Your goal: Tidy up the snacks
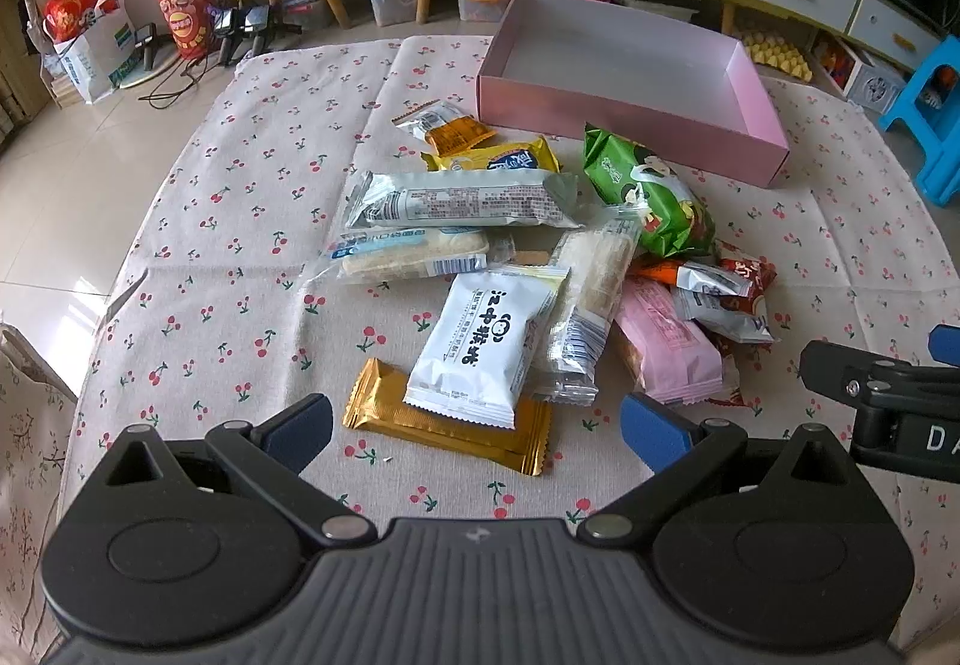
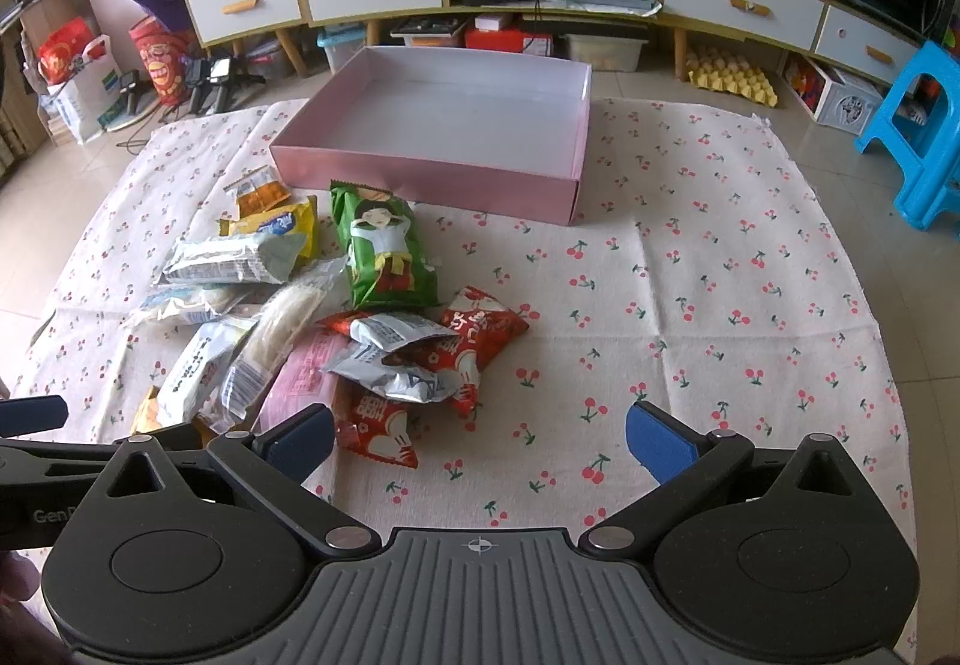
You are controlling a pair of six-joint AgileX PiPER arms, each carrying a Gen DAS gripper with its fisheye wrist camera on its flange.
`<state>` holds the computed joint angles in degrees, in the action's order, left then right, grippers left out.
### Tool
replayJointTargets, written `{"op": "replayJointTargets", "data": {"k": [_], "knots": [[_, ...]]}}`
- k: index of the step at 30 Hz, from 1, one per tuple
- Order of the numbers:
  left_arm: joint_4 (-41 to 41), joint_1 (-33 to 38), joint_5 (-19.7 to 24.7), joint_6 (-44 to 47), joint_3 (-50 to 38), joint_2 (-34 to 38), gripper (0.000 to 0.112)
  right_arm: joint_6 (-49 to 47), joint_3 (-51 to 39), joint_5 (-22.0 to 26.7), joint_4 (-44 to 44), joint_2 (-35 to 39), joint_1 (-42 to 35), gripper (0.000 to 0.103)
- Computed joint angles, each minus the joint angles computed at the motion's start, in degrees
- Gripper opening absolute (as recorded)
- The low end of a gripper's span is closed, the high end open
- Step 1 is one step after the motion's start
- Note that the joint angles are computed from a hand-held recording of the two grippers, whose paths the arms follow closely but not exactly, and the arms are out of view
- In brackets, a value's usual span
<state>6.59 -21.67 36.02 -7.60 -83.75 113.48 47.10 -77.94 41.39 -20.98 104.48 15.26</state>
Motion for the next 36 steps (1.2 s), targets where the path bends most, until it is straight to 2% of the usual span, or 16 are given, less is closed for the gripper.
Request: {"op": "replayJointTargets", "data": {"k": [10, 14, 17, 19, 23, 25, 27, 31, 36], "knots": [[-0.22, 0.5, -1.13, 0.51, 0.32, -0.33, 0.102, 0.01, 0.08, -0.15, 0.07, -0.05, 0.05, 0.103], [1.64, 0.79, -3.88, -1.02, 0.78, -0.87, 0.102, -1.24, -0.46, -0.57, 0.22, -0.69, -1.33, 0.103], [1.22, 1.3, -6.21, 0.64, 0.73, -1.13, 0.102, -4.2, -0.62, -1.78, 1.89, -1.44, -2.55, 0.103], [0.17, 1.76, -6.3, 3.16, -0.52, -0.68, 0.102, -9.33, -1.21, -2.83, 6.13, -1.63, -4.19, 0.103], [-5.47, 3.61, -3.99, 10.89, -5.09, 1.42, 0.102, -19.44, -3.87, -2.47, 16.09, -0.33, -7.3, 0.103], [-10.7, 5.14, -1.02, 15.93, -9.27, 3.68, 0.102, -22.0, -5.61, -2.04, 18.22, 0.88, -8.04, 0.103], [-10.64, 5.53, 3.12, 16.3, -14.41, 6.54, 0.102, -25.24, -8.03, -0.88, 21.56, 2.45, -9.08, 0.103], [-11.63, 6.52, 5.85, 15.21, -20.55, 10.53, 0.101, -31.36, -10.28, -2.37, 28.71, 4.64, -11.14, 0.103], [-19.11, 9.14, 8.12, 16.15, -26.87, 15.38, 0.096, -37.52, -12.27, -4.87, 38.88, 8.81, -14.32, 0.103]]}}
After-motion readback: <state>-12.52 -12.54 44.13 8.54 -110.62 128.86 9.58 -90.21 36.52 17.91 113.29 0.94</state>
